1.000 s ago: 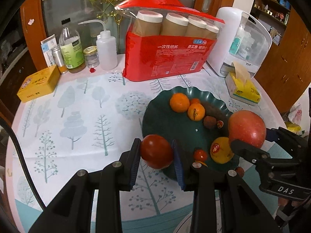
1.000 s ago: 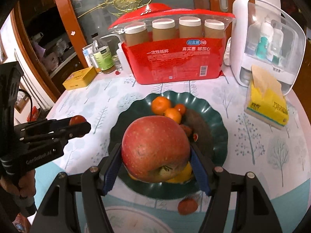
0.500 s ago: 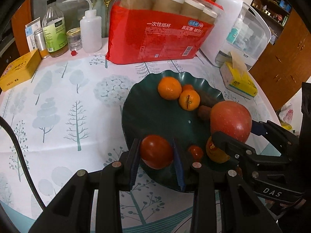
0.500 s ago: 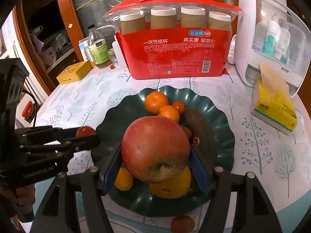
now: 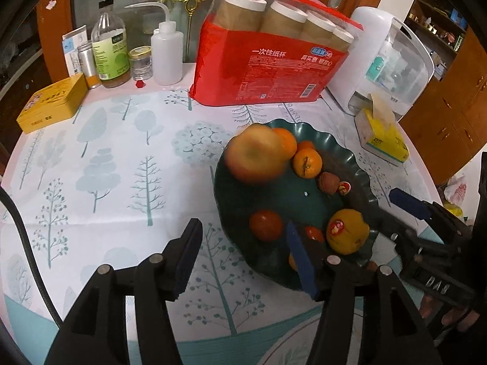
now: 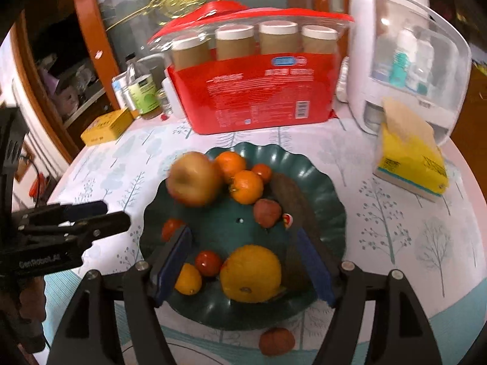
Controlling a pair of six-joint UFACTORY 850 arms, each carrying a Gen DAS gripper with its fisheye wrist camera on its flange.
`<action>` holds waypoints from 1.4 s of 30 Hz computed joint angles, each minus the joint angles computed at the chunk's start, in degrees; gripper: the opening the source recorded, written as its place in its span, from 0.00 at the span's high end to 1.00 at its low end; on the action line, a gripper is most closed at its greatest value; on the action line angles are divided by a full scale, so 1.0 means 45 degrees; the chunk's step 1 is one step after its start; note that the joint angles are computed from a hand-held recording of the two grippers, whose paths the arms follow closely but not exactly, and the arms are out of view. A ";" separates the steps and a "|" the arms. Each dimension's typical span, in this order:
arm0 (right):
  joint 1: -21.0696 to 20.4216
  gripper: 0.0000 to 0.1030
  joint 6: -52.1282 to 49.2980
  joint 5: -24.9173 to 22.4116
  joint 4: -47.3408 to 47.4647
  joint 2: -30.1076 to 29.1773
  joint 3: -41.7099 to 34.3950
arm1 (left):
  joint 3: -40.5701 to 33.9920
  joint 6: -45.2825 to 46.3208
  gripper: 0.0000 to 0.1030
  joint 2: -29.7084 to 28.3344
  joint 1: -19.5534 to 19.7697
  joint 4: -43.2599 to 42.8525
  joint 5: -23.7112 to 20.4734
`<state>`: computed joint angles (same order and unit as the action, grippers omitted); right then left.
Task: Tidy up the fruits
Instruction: 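Carry the apple and tomato to the green plate and release both, then move the right gripper to the brown lychee beside the green plate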
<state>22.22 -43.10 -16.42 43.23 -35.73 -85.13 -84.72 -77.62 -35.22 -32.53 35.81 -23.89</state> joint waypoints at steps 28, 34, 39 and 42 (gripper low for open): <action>-0.1014 0.29 -0.1663 0.0189 0.2121 0.2593 0.3994 | 0.2107 -0.1085 0.32 0.1617 -0.1895 -0.1501 -0.1477; -0.0890 0.29 -0.5237 0.0624 0.5152 0.2416 0.4296 | 0.2527 -0.0984 0.32 0.1798 -0.2076 -0.2194 -0.1462; -0.0614 0.30 -0.5913 0.0935 0.5367 0.1949 0.4149 | 0.2481 -0.0272 0.32 0.1722 -0.2004 -0.2816 -0.1754; -0.0452 0.37 -0.5181 0.1118 0.4524 0.1641 0.3991 | 0.2505 -0.0241 0.32 0.1731 -0.1937 -0.2831 -0.1849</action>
